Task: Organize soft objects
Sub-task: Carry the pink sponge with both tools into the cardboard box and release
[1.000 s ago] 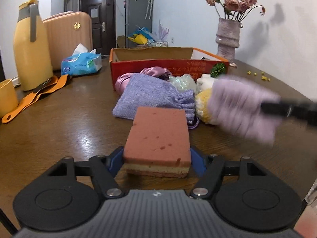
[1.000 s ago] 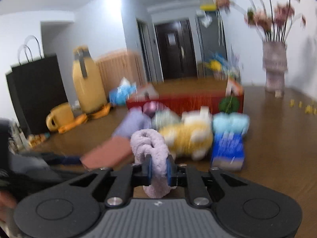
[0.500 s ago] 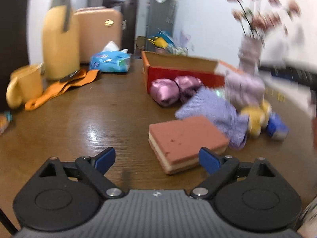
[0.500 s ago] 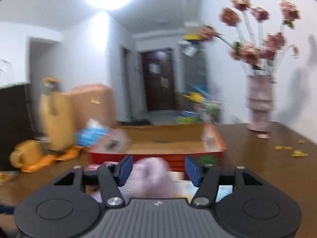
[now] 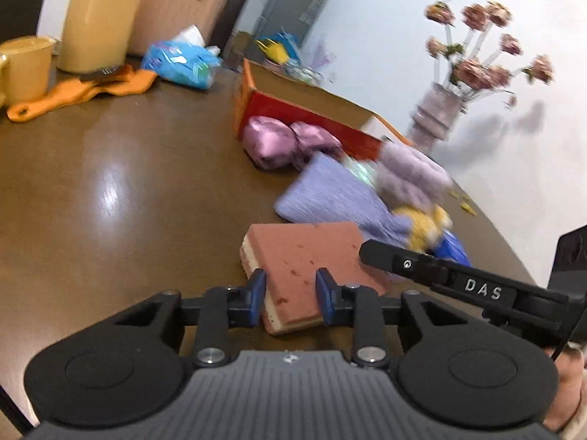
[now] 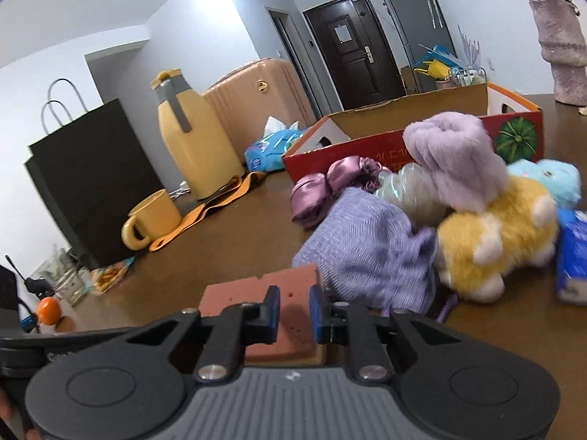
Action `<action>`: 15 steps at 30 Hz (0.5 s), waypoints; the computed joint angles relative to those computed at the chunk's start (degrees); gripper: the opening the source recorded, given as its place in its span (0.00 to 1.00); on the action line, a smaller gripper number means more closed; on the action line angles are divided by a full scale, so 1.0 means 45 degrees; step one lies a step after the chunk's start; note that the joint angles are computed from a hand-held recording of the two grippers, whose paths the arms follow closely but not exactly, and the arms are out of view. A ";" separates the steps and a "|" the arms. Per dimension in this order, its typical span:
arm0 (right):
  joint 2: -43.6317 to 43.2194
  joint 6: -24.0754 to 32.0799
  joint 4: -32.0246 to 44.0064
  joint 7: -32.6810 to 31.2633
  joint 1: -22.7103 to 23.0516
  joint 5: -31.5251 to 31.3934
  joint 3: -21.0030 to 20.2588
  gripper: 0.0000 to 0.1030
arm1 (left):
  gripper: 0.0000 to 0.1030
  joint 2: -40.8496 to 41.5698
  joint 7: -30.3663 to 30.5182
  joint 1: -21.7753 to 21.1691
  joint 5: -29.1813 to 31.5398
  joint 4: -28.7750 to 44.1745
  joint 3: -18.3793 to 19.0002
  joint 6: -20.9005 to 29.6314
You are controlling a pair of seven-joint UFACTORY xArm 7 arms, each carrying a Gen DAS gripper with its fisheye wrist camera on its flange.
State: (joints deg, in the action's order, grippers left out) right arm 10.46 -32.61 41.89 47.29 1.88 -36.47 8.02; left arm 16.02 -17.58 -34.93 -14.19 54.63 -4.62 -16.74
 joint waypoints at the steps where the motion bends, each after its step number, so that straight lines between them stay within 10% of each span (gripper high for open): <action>1: -0.0607 -0.0064 -0.0668 0.0150 -0.0053 -0.0074 -0.0004 0.16 | 0.29 -0.0191 -0.0540 0.1017 0.0719 -0.0323 -0.1034 -0.0098; 4: -0.2061 -0.0022 -0.2403 -0.0181 0.0356 0.0895 -0.0324 0.17 | 0.29 -0.0286 -0.1836 0.2687 0.2707 -0.0780 -0.2728 -0.0474; 10: -0.2341 -0.0808 -0.3510 -0.0127 0.0902 0.2019 -0.0903 0.30 | 0.33 -0.0309 -0.0949 0.0482 0.1355 -0.0484 -0.0845 -0.0238; 15: -0.1889 -0.0597 -0.3037 0.0749 0.0887 0.1411 -0.0948 0.32 | 0.36 -0.0020 -0.1225 0.1417 0.2035 -0.0139 -0.1618 -0.0007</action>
State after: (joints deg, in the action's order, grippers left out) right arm 1.96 -35.29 28.22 50.66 5.87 -30.12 3.76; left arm 15.93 -23.09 -28.55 -5.03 54.00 -11.90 -16.77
